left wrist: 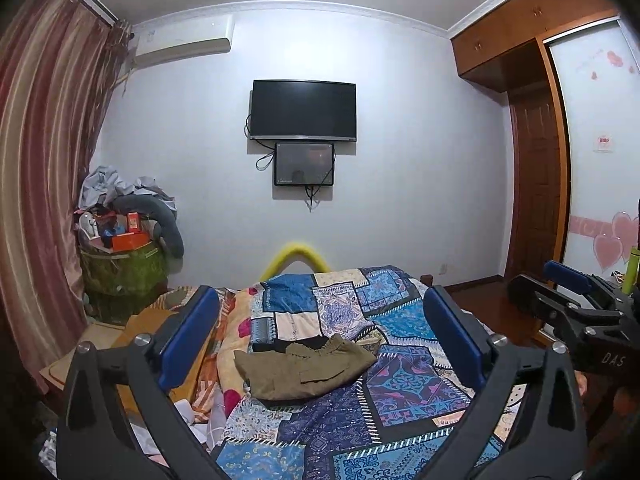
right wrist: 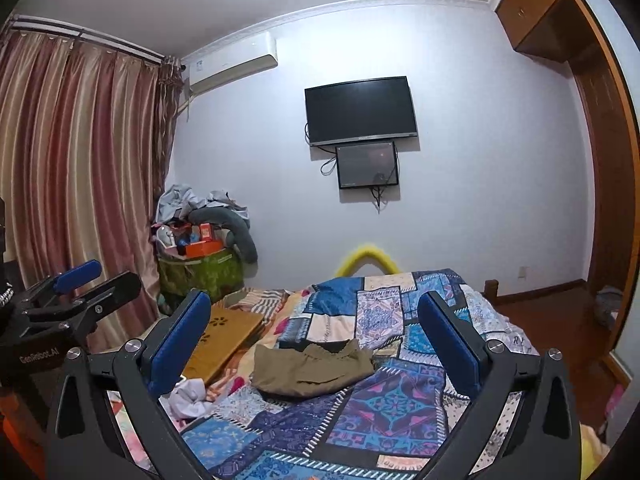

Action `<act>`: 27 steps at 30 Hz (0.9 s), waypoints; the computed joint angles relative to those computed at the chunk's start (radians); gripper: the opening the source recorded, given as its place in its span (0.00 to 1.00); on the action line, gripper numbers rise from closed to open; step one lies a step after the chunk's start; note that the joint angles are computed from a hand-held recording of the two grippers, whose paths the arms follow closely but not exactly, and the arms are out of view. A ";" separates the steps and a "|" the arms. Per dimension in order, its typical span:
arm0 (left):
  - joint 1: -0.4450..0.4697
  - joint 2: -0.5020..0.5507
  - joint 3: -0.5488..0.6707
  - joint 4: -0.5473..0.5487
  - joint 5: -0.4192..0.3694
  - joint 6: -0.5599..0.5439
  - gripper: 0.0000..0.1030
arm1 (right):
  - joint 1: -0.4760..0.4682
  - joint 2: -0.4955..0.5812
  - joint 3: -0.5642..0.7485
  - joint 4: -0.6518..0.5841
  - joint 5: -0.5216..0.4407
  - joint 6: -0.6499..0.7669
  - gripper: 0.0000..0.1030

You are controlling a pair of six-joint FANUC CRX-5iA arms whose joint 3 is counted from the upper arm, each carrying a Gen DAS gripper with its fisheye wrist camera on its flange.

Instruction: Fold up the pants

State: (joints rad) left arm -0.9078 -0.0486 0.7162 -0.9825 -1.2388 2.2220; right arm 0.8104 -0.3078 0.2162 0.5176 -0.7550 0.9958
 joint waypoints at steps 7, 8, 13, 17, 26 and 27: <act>0.008 0.002 0.000 0.012 -0.001 -0.002 1.00 | -0.002 0.001 0.004 -0.008 -0.009 0.000 1.00; 0.008 0.002 0.000 0.011 -0.001 -0.003 1.00 | -0.002 0.002 0.008 -0.010 -0.011 0.001 1.00; 0.017 -0.002 -0.007 0.025 0.006 -0.002 1.00 | -0.004 0.004 0.013 -0.015 -0.013 0.006 1.00; 0.030 -0.004 -0.008 0.045 0.013 -0.006 1.00 | -0.004 0.005 0.017 -0.018 -0.017 0.006 1.00; 0.026 -0.001 -0.004 0.035 0.010 -0.013 1.00 | -0.006 0.003 0.021 -0.030 -0.021 0.011 1.00; 0.028 -0.001 -0.004 0.040 0.011 -0.015 1.00 | -0.006 0.003 0.023 -0.030 -0.022 0.011 1.00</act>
State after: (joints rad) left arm -0.8797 -0.0493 0.7120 -0.9428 -1.2277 2.2068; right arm 0.8044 -0.3049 0.2391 0.4873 -0.7773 1.0070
